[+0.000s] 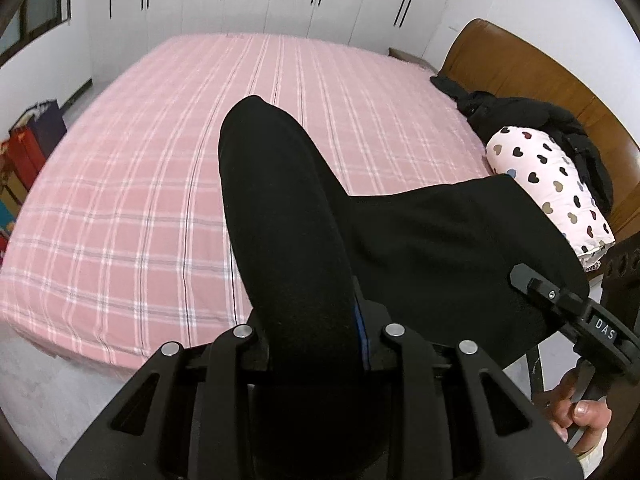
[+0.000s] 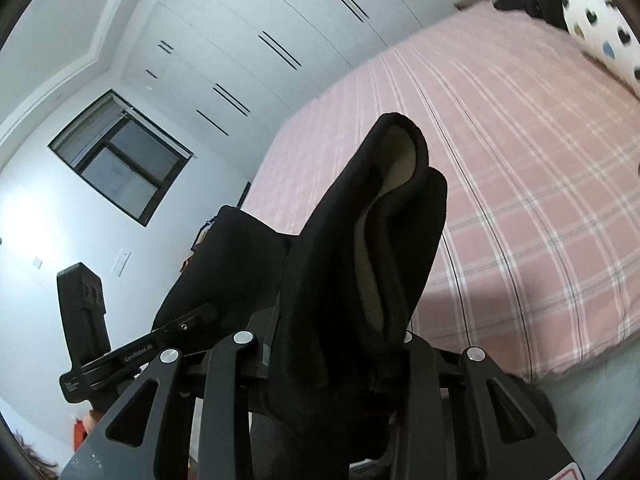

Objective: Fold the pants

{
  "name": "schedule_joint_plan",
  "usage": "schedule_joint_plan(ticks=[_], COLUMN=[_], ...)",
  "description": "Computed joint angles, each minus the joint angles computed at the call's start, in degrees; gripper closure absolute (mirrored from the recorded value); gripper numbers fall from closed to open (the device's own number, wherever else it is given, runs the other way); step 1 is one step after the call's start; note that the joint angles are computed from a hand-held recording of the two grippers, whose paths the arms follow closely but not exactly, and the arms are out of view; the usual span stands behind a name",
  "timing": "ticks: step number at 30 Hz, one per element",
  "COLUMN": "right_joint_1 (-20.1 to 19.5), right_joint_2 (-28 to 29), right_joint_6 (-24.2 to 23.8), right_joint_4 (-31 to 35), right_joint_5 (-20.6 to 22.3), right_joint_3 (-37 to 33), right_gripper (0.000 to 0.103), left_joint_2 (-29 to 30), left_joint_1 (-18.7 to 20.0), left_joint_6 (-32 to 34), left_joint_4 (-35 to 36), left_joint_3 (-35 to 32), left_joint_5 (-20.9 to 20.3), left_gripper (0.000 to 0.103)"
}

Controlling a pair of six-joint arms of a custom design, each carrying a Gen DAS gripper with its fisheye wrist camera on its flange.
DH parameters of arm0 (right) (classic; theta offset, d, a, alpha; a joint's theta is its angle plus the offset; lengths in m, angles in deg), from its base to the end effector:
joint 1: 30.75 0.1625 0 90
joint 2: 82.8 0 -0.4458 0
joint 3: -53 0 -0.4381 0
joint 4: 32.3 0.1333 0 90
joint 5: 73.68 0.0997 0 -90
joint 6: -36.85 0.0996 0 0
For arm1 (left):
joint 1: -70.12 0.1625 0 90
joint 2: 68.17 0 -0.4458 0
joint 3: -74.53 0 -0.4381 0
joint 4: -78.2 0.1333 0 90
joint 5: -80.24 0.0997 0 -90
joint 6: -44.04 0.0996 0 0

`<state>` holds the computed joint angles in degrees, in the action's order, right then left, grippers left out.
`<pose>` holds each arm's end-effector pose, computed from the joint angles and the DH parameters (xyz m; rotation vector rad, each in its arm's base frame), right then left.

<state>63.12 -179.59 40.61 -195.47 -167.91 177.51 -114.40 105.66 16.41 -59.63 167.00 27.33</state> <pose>0.1578 -0.4663 0.4028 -0.0418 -2.8806 1.2109 -0.4680 -0.5719 0.0914 0.5929 2.5381 -0.6014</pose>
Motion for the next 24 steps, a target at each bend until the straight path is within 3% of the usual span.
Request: schedule_joint_plan(ticks=[10, 24], right_joint_1=[3.2, 1.3], right_joint_2=[3.4, 16.2], right_joint_6=[-2.1, -7.4], right_joint_4=[-1.4, -4.3], right_joint_5=[-1.5, 0.9], right_joint_3=[-6.2, -21.2], right_gripper=[0.074, 0.074], left_joint_2=[2.0, 13.6], left_joint_1=[-0.8, 3.3], left_joint_6=[5.4, 16.8], left_joint_4=[-1.7, -2.3], left_joint_3=[-6.1, -25.7], left_joint_5=[2.5, 5.5], left_gripper=[0.076, 0.076])
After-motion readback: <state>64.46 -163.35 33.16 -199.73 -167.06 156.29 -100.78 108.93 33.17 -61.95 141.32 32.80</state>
